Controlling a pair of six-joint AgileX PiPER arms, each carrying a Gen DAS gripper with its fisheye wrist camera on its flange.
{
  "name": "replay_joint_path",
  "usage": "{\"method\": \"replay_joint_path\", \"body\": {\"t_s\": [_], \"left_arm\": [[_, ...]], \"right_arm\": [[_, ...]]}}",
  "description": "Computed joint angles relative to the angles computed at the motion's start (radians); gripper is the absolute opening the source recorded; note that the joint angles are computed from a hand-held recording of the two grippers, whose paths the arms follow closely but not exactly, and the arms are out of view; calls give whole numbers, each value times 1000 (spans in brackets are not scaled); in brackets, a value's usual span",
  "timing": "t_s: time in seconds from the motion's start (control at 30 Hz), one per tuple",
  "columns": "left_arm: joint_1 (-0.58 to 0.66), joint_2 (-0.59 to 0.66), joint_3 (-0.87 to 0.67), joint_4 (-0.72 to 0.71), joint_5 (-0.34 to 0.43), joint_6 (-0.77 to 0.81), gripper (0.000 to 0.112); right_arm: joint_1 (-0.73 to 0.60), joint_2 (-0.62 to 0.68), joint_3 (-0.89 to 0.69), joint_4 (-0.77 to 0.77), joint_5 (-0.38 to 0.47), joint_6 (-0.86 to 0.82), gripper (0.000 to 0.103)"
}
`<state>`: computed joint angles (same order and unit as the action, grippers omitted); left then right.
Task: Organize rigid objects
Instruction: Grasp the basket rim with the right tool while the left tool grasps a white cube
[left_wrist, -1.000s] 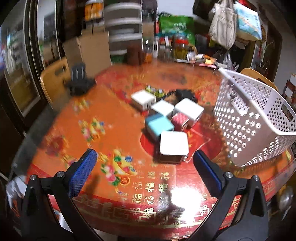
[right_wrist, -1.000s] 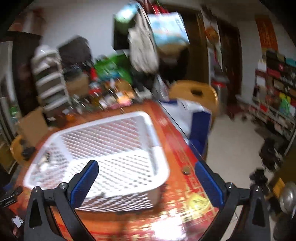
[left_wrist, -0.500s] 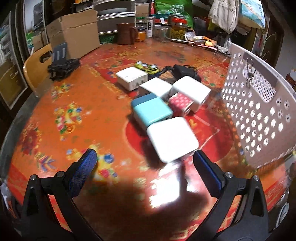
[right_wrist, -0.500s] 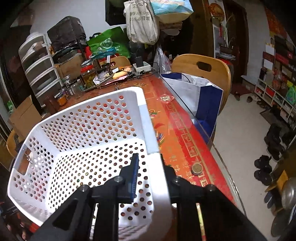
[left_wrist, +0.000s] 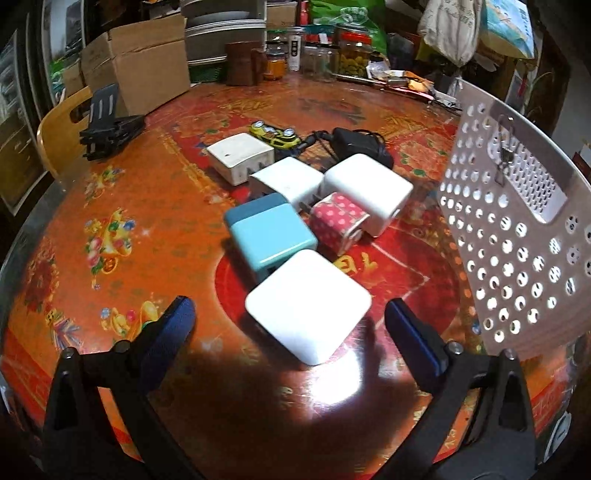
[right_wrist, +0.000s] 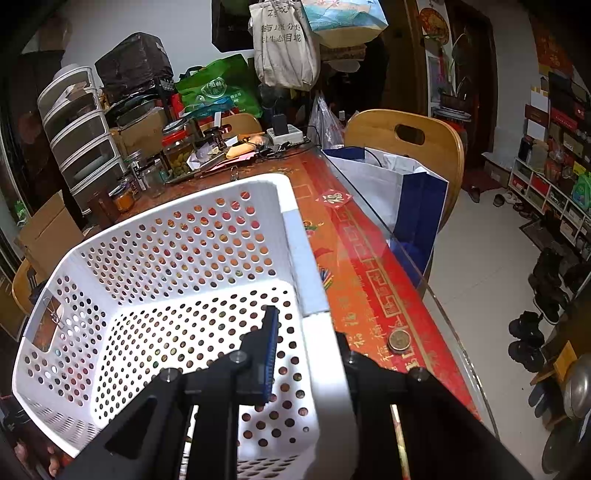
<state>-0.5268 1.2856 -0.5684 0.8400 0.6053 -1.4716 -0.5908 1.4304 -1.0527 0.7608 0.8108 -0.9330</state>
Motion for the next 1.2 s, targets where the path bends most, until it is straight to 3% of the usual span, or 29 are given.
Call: {"method": "replay_joint_path", "body": {"t_s": [0.13,0.2,0.3,0.4,0.73,1.0,1.2], "left_arm": [[-24,-13,11,24,13,-21,56],[-47,-4,6,51,49,-48,56],[-35,-28,24,61,39,-51,56],[-45,-73,28,81,110,-57,56],[1,-149,-46,88,243,85,56],[-42,-108,-227,106,340,201,56],[-94,-10,-420,101,400,304,56]], "right_arm": [[2,1,-4,-6,2,1,16],[3,1,-5,-7,2,2,16],[4,0,-6,-11,4,4,16],[5,1,-7,-13,4,6,16],[9,0,-2,-13,-2,4,16],[19,4,-9,-27,-8,16,16],[21,8,-12,-29,-5,14,16]]}}
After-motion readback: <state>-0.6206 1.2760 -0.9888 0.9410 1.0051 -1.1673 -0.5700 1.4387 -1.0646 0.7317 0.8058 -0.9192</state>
